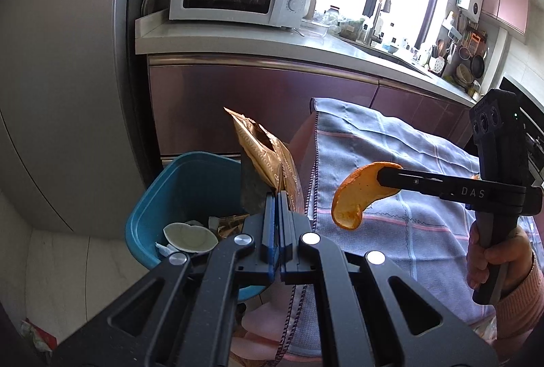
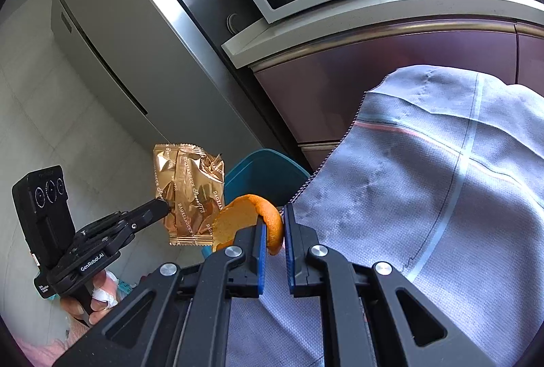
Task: Collect trash
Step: 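Carry the gold wrapper and orange peel over the teal bin with both tools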
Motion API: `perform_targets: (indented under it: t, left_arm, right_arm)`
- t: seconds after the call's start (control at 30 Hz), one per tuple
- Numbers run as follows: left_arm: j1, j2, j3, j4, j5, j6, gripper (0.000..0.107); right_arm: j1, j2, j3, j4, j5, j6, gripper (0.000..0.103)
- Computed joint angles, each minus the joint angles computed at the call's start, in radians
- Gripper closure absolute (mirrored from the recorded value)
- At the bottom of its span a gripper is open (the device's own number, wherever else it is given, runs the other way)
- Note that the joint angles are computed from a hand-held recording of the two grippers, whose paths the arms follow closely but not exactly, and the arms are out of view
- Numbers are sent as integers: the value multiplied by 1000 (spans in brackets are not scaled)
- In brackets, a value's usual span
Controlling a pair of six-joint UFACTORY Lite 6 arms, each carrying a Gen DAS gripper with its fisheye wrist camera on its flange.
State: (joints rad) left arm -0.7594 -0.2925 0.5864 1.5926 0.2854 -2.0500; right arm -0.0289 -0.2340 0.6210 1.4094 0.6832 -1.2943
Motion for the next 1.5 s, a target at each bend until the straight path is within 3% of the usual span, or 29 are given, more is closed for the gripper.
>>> perform_targets:
  t: [0.47, 1.5]
  left_arm:
    - [56, 45, -15, 110, -17, -113, 105]
    - [166, 202, -27, 607, -59, -615, 105]
  right_arm:
    - [129, 98, 83, 10, -90, 26, 95]
    - [307, 350, 288, -41, -254, 118, 95]
